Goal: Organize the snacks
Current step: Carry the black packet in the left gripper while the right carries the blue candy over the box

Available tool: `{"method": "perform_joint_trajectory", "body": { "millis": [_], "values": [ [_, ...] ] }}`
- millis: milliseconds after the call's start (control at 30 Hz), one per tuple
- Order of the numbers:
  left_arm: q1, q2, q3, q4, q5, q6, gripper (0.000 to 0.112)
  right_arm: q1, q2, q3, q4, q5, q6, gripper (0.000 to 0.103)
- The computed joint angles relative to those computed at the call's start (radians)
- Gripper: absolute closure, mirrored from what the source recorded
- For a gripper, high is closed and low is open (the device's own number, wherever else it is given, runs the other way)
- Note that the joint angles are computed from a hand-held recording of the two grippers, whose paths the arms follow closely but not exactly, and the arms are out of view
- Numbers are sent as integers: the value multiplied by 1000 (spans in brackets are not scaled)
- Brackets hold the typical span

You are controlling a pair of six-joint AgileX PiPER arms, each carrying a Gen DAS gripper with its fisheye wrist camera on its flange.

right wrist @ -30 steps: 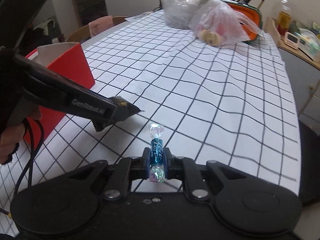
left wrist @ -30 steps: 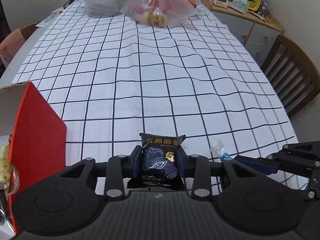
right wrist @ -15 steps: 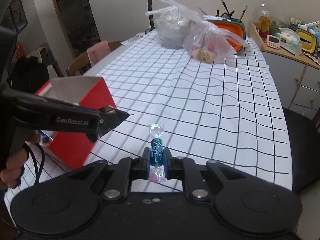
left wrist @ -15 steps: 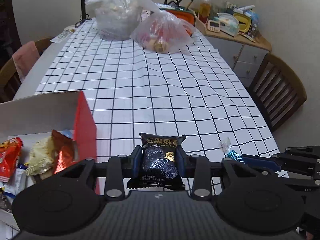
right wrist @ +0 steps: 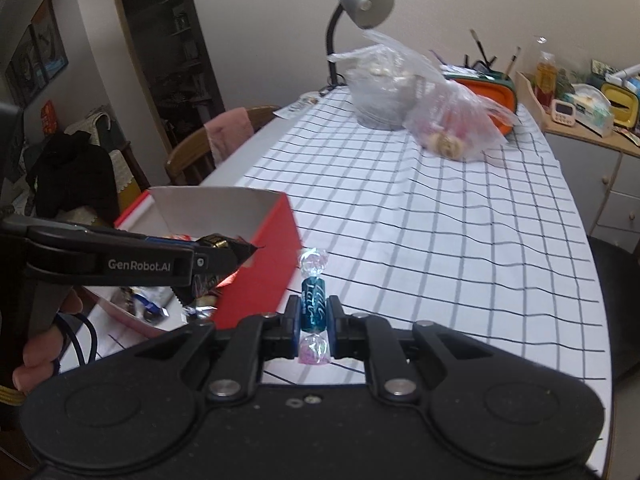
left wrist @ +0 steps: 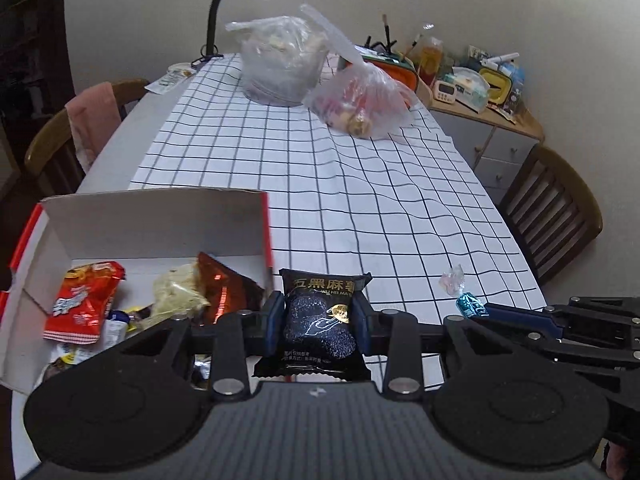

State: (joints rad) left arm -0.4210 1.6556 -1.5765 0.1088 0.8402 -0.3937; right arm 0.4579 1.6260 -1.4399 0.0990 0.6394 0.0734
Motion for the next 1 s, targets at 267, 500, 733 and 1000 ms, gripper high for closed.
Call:
{"method": "perform_joint_trajectory", "body": {
  "millis": [267, 500, 733, 1000],
  "values": [
    [134, -117, 101, -80, -27, 114, 77, 138, 76, -123, -141, 17, 183, 92],
    [287, -179, 165, -174, -37, 244, 77, 231, 188, -268, -230, 59, 296, 92],
    [424, -195, 204, -261, -41, 368, 77, 290, 343, -457, -279, 142, 354, 92],
    [550, -148, 212, -326, -43, 469, 77, 312, 530, -684, -272, 252, 359, 92]
  ]
}}
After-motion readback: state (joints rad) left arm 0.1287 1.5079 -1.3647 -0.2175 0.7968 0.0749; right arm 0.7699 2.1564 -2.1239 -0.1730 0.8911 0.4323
